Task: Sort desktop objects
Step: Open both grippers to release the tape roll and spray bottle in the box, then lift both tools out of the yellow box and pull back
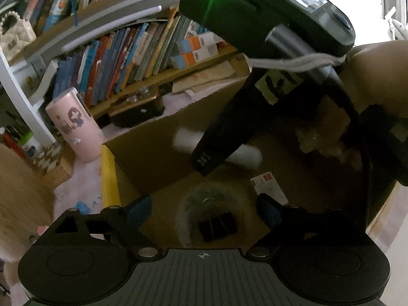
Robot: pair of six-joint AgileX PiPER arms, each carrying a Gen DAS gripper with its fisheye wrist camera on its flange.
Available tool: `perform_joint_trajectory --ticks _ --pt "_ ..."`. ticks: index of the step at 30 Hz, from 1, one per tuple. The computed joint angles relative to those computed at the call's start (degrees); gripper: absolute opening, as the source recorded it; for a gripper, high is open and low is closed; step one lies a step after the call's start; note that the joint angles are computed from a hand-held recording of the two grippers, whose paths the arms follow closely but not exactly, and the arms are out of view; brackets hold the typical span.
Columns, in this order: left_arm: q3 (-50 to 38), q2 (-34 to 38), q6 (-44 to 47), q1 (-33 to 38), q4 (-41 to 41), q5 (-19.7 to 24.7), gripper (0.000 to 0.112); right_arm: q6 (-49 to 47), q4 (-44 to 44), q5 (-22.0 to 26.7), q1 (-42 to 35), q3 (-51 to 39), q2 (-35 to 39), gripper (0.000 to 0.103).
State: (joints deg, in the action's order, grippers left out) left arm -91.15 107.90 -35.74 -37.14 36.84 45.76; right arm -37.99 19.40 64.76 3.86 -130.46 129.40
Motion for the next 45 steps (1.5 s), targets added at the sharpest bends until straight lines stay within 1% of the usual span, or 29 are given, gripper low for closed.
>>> perform_joint_trajectory --ticks 5,8,13,21,25,29,33,35,38,43,45 --pt "3.30 -2.63 -3.65 -0.39 3.14 -2.17 0.092 -0.51 2.24 -3.06 -0.69 5.06 -3.46 0.048" --pt "5.32 -4.53 -6.57 -0.85 5.50 -3.00 0.092 -1.22 4.40 -5.47 -1.65 9.99 -6.83 0.049" --pt "9.50 -8.64 -12.62 -2.09 10.34 -3.43 0.092 -4.07 9.04 -11.82 -3.64 20.99 -14.53 0.049" --pt "16.79 -16.42 -23.95 -5.07 17.67 -0.89 0.092 -12.31 19.30 -21.38 -8.07 39.41 -28.25 0.051" --pt "20.16 -20.05 -28.85 -6.84 20.44 0.98 0.092 -17.18 25.48 -24.24 -10.57 48.44 -35.14 0.052" --pt "23.35 -23.31 -33.33 -8.74 22.28 3.01 0.092 -21.00 30.16 -27.74 -12.23 57.18 -41.85 0.056" --pt "26.17 -26.00 -35.52 -10.31 22.95 4.42 0.092 -25.55 35.90 -33.07 -13.18 66.18 -48.78 0.063" --pt "27.78 -27.24 -36.52 -11.18 23.40 5.14 0.092 -26.93 37.65 -35.60 -12.96 69.41 -51.20 0.064" --pt "30.07 -28.80 -38.26 -12.08 24.01 5.77 0.092 -27.54 38.60 -37.99 -12.70 73.96 -55.03 0.066" --pt "34.70 -31.92 -42.01 -13.41 25.14 6.74 0.092 -27.62 39.06 -41.53 -10.84 80.48 -60.35 0.066" --pt "36.68 -33.11 -43.55 -13.95 25.94 7.47 0.092 -24.47 36.94 -43.00 -9.77 82.59 -62.39 0.067"
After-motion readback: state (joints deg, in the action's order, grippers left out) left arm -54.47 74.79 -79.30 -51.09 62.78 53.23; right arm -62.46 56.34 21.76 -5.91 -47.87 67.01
